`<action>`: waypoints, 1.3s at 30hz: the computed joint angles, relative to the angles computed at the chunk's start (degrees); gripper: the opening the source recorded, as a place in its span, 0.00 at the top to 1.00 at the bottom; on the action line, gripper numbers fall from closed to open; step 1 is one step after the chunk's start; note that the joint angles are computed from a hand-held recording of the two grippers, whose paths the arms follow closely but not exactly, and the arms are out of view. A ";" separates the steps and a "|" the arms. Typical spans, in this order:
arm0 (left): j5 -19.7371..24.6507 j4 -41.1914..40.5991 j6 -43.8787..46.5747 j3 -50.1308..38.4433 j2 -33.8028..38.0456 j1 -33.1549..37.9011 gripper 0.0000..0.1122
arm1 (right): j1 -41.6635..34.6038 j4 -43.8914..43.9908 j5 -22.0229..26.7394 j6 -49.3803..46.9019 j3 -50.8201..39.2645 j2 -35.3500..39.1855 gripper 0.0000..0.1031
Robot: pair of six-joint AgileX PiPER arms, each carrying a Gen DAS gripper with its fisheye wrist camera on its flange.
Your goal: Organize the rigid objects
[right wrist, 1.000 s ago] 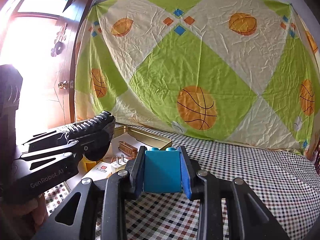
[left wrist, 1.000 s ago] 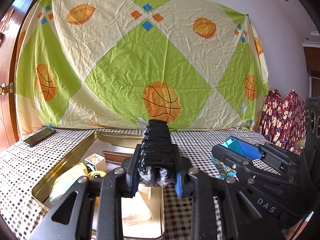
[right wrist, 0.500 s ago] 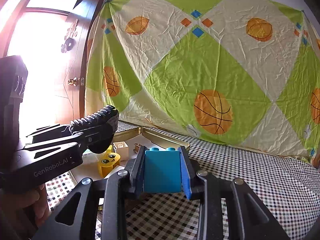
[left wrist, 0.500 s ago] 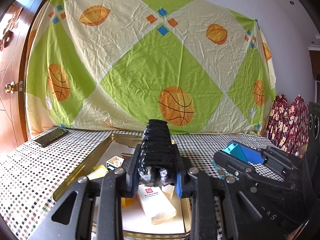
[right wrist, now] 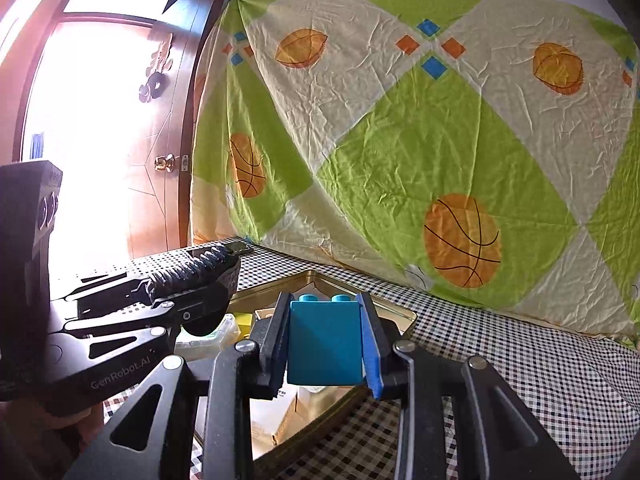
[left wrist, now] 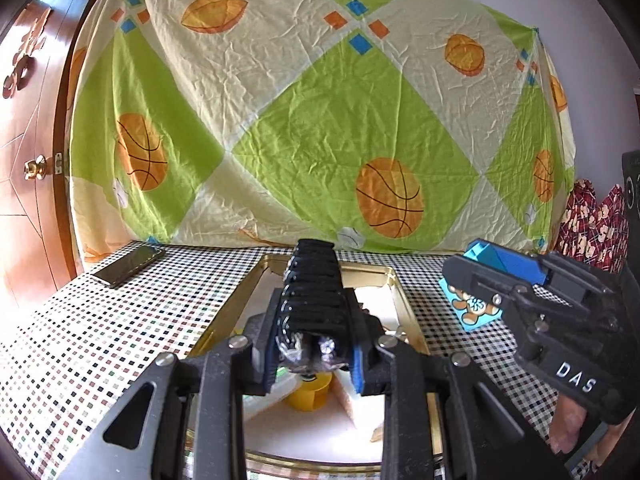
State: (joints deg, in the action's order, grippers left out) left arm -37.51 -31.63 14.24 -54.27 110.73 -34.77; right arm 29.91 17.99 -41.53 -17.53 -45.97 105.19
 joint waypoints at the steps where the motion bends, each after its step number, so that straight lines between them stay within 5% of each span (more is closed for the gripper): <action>1: 1.22 -0.45 0.69 -0.61 0.16 0.58 0.77 | -0.15 -0.24 1.64 0.38 -1.37 0.32 0.67; 8: 9.48 -1.75 5.78 -5.82 2.25 3.88 0.77 | -2.07 0.21 17.50 1.29 -15.38 6.25 0.67; 15: 16.32 -7.53 14.13 -12.20 6.15 5.28 0.77 | -3.86 10.48 29.11 -8.34 -27.55 13.70 0.67; 19: 15.41 -9.71 16.00 -12.10 6.30 4.75 0.74 | -4.21 4.36 29.13 -1.88 -27.29 13.99 0.65; 23: 11.19 -14.85 20.42 -10.73 5.76 2.96 0.31 | -3.89 2.26 25.73 0.61 -23.79 11.92 0.47; 26: 9.13 -13.14 19.20 -9.05 4.70 2.24 0.21 | -3.63 1.03 21.90 2.30 -19.55 9.41 0.31; 28: 7.38 -15.54 21.60 -8.42 4.10 1.24 0.11 | -3.04 2.75 19.41 0.46 -17.10 7.96 0.29; 32: 4.55 -19.51 25.25 -7.21 2.63 -0.17 0.09 | -2.72 2.81 15.58 1.64 -12.80 5.20 0.17; 39: 3.51 -21.05 23.44 -4.56 -0.36 0.46 0.09 | -3.05 0.15 11.13 6.06 -7.22 0.66 0.14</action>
State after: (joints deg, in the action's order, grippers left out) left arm -34.01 -52.69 37.69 -58.83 110.37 -34.31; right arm 26.87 18.14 -30.39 -11.47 -53.20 105.85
